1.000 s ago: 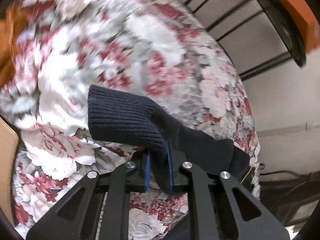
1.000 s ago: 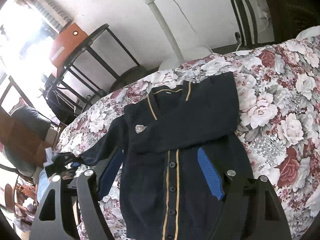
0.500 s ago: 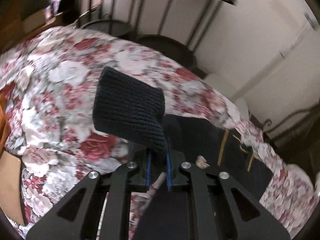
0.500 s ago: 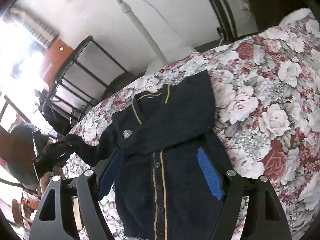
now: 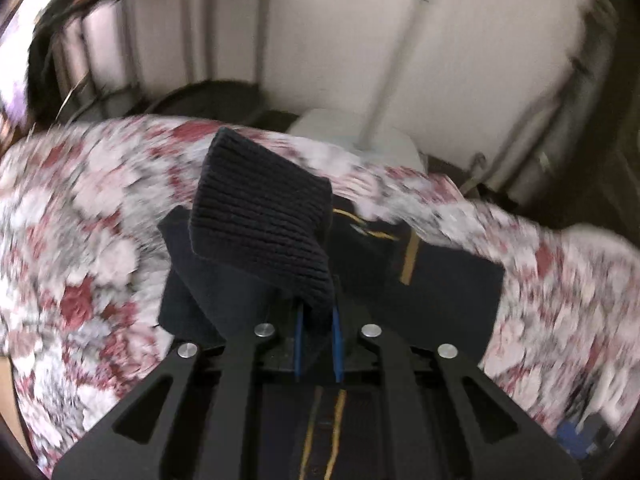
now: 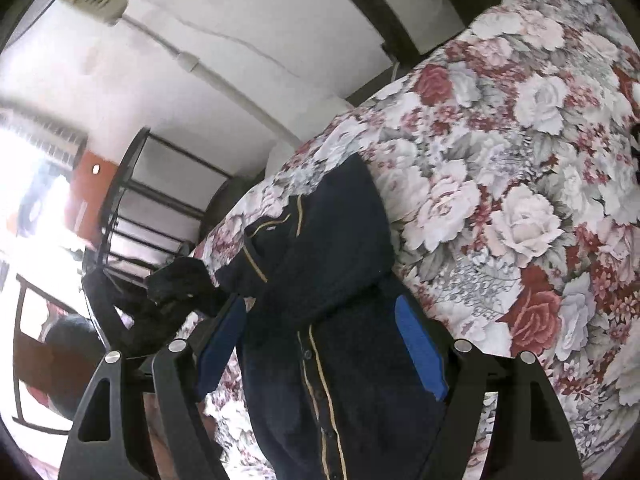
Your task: Fold small clothes
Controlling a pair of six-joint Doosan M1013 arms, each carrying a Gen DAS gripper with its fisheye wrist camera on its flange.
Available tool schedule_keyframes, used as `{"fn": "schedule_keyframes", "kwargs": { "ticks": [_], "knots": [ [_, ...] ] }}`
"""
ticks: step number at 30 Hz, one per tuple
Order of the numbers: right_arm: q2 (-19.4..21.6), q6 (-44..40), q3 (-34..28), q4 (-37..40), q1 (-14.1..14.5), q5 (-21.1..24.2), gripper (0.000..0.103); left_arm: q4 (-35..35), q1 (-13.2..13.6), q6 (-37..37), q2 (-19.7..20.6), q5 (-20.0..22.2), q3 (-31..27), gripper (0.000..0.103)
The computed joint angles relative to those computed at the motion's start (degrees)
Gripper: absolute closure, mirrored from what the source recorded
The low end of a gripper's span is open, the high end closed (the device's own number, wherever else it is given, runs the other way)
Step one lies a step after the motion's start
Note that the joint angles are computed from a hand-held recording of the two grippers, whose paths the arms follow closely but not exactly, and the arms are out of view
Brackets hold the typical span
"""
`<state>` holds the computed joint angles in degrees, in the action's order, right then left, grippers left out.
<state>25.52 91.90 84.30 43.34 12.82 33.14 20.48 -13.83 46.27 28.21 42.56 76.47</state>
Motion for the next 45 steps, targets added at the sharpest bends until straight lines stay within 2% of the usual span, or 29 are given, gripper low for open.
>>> {"fn": "schedule_keyframes", "kwargs": {
  "ticks": [6, 9, 11, 13, 15, 18, 21, 24, 26, 27, 33, 36, 40, 42, 43, 45],
  "knots": [
    [0.03, 3.03, 0.24, -1.0, -0.66, -1.45, 0.025, 1.46, -3.38, 6.9, 1.8, 0.18, -0.49, 0.093],
    [0.23, 4.68, 0.07, -3.01, -0.64, -1.7, 0.025, -0.63, -3.73, 9.21, 2.62, 1.96, -0.87, 0.07],
    [0.51, 6.12, -0.24, -4.71, -0.56, -1.68, 0.025, 0.33, -3.71, 8.88, 1.78, 1.03, 0.09, 0.043],
    [1.04, 8.01, -0.86, -6.62, -0.39, -1.15, 0.025, 3.56, -3.62, 6.46, 0.28, -0.94, 1.67, 0.03],
    [1.63, 8.58, -1.47, -7.5, -0.14, -0.63, 0.025, 5.14, -2.85, 5.03, -1.27, -2.16, 2.96, 0.023],
    [3.23, 7.89, -2.98, -8.48, 0.62, 0.7, 0.025, 3.77, -0.63, 4.23, -2.75, -2.28, 4.01, 0.022],
    [5.14, 7.97, -4.79, -10.59, 1.53, 2.42, 0.025, 4.74, 1.59, 1.71, -3.31, -0.18, 4.74, 0.021],
    [7.64, 5.41, -7.15, -9.52, 2.2, 4.26, 0.038, 3.71, 3.76, 0.31, -3.14, 2.26, 5.23, 0.021],
    [9.22, 4.08, -9.16, -9.66, 2.7, 5.35, 0.047, 0.16, 5.44, 1.7, -2.43, 4.21, 5.1, 0.021],
    [9.66, 3.69, -9.74, -9.81, 2.85, 5.45, 0.048, -1.23, 6.1, 2.27, -1.87, 5.3, 4.87, 0.021],
    [13.14, 6.22, -15.51, -18.88, 4.13, 7.08, 0.049, -4.91, 7.33, 3.38, 0.13, 7.09, 4.29, 0.021],
    [14.34, 7.41, -16.45, -20.74, 3.95, 8.36, 0.051, -5.9, 7.35, 4.7, 1.13, 7.77, 3.95, 0.021],
    [14.71, 5.92, -16.29, -22.65, 4.25, 7.86, 0.055, -4.73, 7.04, 4.21, 2.5, 9.35, 3.46, 0.021],
    [14.65, 4.4, -16.33, -23.75, 4.71, 7.57, 0.064, -4.2, 6.99, 3.93, 2.96, 9.86, 3.31, 0.02],
    [14.69, 2.28, -16.34, -21.9, 4.66, 7.84, 0.088, -3.75, 6.92, 3.68, 3.18, 10.15, 3.26, 0.018],
    [14.08, 2.29, -15.72, -23.61, 5.09, 5.92, 0.09, -3.03, 6.85, 3.08, 3.55, 10.95, 3.1, 0.014]
  ]
}}
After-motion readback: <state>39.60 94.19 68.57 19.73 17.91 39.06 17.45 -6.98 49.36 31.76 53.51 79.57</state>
